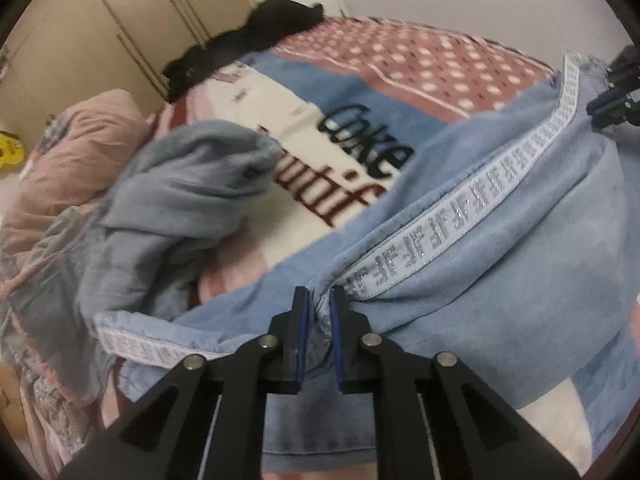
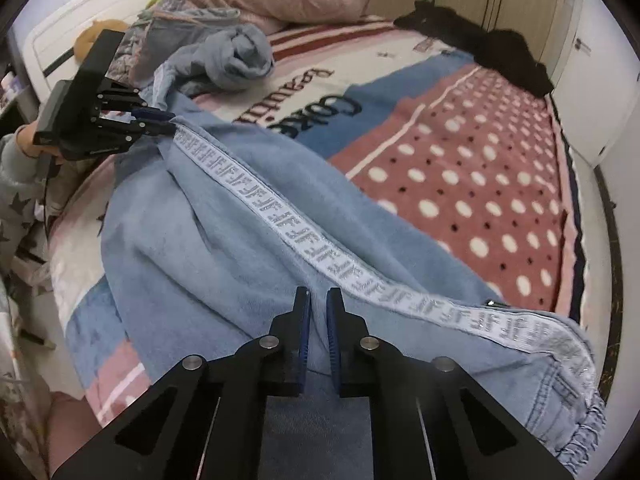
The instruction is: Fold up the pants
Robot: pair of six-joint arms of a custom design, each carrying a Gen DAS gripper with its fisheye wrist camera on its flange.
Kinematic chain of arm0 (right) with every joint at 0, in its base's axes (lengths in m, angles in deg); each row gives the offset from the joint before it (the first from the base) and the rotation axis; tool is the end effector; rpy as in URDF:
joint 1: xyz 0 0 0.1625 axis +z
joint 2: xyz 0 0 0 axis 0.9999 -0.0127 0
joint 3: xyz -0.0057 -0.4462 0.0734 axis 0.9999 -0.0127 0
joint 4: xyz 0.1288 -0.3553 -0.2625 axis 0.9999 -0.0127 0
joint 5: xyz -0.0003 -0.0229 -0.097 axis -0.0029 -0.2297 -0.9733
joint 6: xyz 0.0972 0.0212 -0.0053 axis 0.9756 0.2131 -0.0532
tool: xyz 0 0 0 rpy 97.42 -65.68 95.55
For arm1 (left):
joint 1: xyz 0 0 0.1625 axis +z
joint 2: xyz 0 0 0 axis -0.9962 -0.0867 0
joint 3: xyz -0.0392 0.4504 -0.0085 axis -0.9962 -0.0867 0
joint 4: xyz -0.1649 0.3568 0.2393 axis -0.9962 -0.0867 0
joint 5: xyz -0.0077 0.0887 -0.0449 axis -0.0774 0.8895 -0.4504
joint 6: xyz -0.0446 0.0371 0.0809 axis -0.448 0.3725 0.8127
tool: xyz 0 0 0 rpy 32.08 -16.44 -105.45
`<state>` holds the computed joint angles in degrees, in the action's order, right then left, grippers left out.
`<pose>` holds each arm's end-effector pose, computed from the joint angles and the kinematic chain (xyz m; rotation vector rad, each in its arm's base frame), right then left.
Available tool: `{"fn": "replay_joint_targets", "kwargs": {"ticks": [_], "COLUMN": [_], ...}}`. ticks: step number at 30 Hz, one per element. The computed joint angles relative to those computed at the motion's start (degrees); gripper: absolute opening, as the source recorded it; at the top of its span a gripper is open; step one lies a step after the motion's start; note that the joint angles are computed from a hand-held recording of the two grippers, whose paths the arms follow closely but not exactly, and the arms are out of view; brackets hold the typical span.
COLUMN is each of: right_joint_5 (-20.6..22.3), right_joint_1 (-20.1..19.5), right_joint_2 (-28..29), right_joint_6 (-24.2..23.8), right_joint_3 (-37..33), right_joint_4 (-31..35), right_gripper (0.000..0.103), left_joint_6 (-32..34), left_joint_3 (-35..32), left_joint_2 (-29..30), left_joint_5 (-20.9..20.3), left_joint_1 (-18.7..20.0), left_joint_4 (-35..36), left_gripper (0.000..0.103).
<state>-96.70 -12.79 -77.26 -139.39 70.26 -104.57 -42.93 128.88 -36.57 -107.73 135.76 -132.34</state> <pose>-0.0311 -0.5531 0.3767 0.8643 -2.3295 0.3564 -0.2857 -0.6767 0.0038 1.1373 2.0155 -0.3896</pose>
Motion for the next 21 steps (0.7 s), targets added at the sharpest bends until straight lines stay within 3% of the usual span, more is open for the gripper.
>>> {"fn": "replay_joint_targets", "kwargs": {"ticks": [4, 8, 9, 11, 13, 15, 19, 21], "right_joint_5": [0.6, -0.8, -1.0, -0.9, -0.9, -1.9, -6.8, -7.1], "right_joint_1": [0.6, 1.3, 1.3, 1.2, 1.0, 0.9, 1.0, 0.4], "right_joint_2": [0.1, 1.8, 2.2, 2.9, 3.6, 4.6, 8.1, 9.4], "right_joint_6": [0.3, 3.2, 4.1, 5.0, 5.1, 5.5, 6.1, 7.6], "right_joint_3": [0.2, -2.0, -2.6, -3.1, -3.5, -3.8, -4.1, -4.5], "right_joint_4": [-4.6, -3.8, -3.5, -4.5, -5.1, -6.5, -12.7, -14.9], "right_gripper": [0.002, 0.005, 0.010, 0.038, 0.038, 0.037, 0.037, 0.037], "left_joint_6": [-1.2, -1.9, -1.2, -1.3, -4.6, -6.7, -6.6, -6.9], "left_joint_3": [-1.7, -4.0, -4.9, -6.6, -8.8, -10.8, -12.6, -12.2], "left_joint_2": [0.8, 2.6, 3.6, 4.8, 5.5, 6.4, 8.1, 7.4], "left_joint_5": [1.4, 2.4, 3.5, 4.3, 3.9, 3.8, 6.6, 6.5], "left_joint_1": [0.2, 0.6, 0.7, 1.1, 2.0, 2.8, 3.3, 3.4], "left_joint_4": [-2.0, -3.8, -4.8, -5.0, -1.3, 1.3, -0.3, -0.9], "left_gripper": [0.008, 0.008, 0.008, 0.009, 0.010, 0.015, 0.044, 0.050]}}
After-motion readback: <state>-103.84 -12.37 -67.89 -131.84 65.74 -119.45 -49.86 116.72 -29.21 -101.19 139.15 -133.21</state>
